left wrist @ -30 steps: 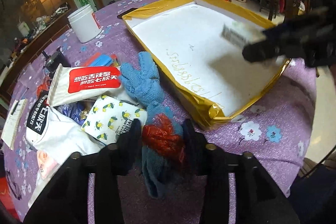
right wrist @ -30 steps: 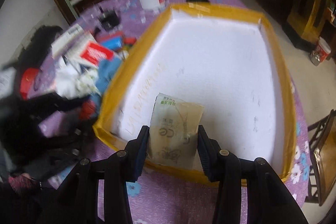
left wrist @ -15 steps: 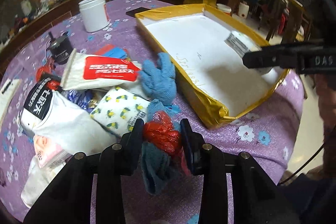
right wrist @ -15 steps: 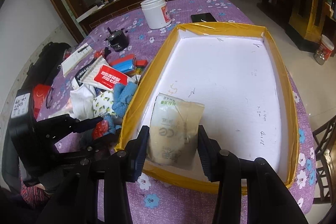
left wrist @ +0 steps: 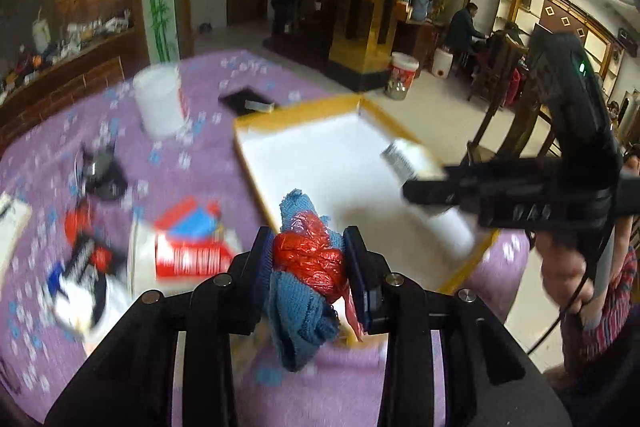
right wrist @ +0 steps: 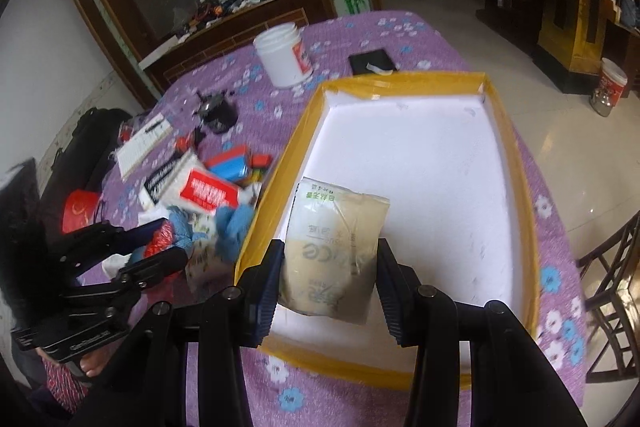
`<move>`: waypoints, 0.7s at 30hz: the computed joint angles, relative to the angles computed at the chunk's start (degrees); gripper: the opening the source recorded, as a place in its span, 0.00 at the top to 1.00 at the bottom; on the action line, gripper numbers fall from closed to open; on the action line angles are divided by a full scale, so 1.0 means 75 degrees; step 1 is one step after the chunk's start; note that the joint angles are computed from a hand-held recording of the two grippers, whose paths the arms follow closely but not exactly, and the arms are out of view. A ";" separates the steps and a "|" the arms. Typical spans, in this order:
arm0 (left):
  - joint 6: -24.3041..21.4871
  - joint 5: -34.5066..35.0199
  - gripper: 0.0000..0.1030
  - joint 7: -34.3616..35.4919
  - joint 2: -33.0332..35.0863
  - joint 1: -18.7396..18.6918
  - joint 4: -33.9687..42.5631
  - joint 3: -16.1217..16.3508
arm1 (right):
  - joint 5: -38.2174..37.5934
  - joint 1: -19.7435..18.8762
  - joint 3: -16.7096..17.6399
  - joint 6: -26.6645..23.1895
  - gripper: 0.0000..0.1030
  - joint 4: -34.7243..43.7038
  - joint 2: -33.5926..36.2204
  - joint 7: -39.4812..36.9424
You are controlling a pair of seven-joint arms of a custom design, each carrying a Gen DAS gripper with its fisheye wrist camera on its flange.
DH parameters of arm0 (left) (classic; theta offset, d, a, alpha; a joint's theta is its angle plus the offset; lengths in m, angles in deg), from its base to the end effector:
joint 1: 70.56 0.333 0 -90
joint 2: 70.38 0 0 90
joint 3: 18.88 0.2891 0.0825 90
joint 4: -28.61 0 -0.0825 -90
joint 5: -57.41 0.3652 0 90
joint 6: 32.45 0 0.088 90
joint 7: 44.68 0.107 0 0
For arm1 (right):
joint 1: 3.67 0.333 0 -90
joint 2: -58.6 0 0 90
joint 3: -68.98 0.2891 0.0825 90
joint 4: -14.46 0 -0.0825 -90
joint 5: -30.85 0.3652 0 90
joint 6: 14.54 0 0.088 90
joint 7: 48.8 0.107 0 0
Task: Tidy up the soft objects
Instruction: 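Lower the sock bundle into the tray and open the left gripper while the right gripper releases the tissue pack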
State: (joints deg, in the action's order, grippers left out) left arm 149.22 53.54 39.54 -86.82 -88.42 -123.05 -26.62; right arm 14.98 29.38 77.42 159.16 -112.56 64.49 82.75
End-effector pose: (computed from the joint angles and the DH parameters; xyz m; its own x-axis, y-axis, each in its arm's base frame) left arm 0.4093 -0.1903 0.4215 -0.3168 -0.9449 0.0822 -0.6755 0.1640 -0.7189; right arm 0.4141 0.3920 0.3992 0.3342 -0.9003 -0.2789 -0.7959 -0.1111 -0.5951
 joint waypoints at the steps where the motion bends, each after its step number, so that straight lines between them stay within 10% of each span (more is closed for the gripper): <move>1: -0.0007 0.0190 0.68 -0.0166 0.0162 0.0437 0.0231 -0.0405 | 0.0097 -0.0046 0.0015 0.0014 0.56 0.0079 0.0035 -0.0078; 7: -0.0283 0.2614 0.68 -0.2315 0.1744 0.2659 0.2049 -0.2140 | 0.0780 -0.0344 -0.0014 -0.0184 0.56 0.1091 0.0681 -0.0557; 12: -0.1235 0.4388 0.68 -0.3896 0.3567 0.1811 0.3930 -0.1132 | 0.1671 -0.0627 0.0007 -0.0939 0.55 0.2590 0.1804 -0.1213; 21: -0.2309 0.3629 0.68 -0.3715 0.4956 0.0681 0.5440 -0.0143 | 0.1931 -0.0548 -0.0314 -0.2866 0.55 0.5759 0.4137 -0.1632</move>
State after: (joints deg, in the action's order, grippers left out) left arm 131.90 80.76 11.68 -49.65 -83.31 -82.24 -27.69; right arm 29.47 25.27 75.07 137.67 -69.37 95.51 70.51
